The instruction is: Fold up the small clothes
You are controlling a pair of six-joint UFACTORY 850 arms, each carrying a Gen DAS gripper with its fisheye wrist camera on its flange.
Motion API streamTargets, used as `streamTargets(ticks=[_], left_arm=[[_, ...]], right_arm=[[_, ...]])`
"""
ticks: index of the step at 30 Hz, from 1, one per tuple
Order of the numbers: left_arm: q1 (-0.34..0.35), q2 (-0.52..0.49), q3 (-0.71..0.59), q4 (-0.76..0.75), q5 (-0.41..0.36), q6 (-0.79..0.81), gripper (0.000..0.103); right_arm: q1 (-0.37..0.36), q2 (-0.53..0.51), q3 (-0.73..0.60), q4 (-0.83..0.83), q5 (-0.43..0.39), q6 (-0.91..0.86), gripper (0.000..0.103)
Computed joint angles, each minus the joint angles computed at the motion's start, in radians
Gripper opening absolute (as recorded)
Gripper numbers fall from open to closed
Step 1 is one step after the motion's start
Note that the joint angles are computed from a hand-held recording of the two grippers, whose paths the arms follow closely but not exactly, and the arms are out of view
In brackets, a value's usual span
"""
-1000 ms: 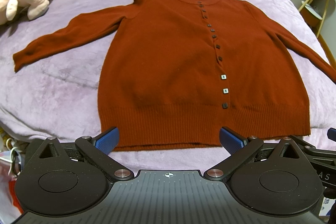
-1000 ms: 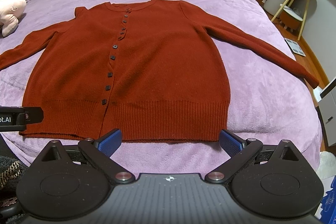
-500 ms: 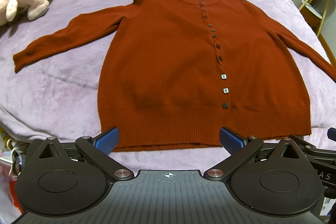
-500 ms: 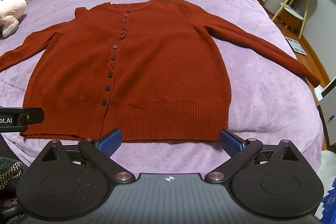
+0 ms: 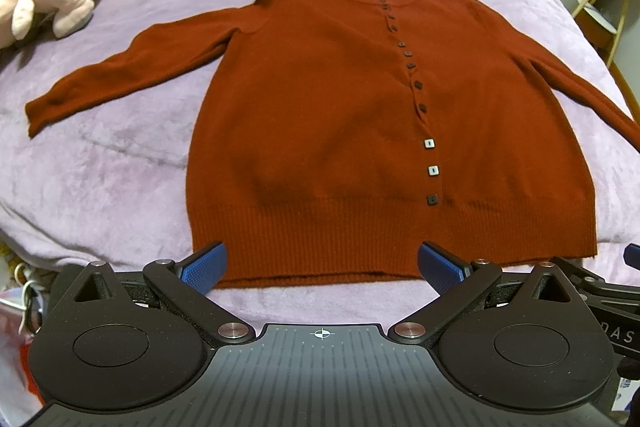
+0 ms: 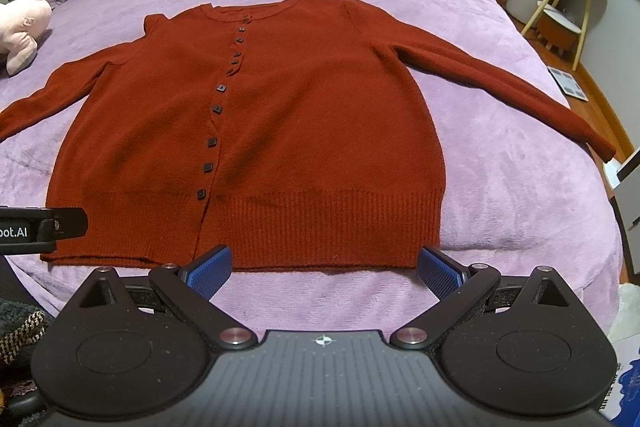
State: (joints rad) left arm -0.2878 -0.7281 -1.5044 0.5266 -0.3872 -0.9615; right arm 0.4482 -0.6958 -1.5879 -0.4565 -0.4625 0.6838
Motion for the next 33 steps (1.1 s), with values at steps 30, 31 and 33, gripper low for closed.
streamTargets(ticks=[30, 31, 33], left_arm=[[0.078, -0.217, -0.277, 0.364, 0.240, -0.306, 0.103], [0.075, -0.249, -0.327, 0.319, 0.188, -0.242, 0.103], [0.075, -0.314, -0.426, 0.288, 0.121, -0.154, 0.103]], right_arm=[[-0.285, -0.092, 0.071, 0.952, 0.761, -0.455, 0.094], [-0.308, -0.115, 0.041, 0.961, 0.750, -0.413, 0.090], [-0.352, -0.169, -0.021, 1.073, 0.746, -0.399, 0.078]])
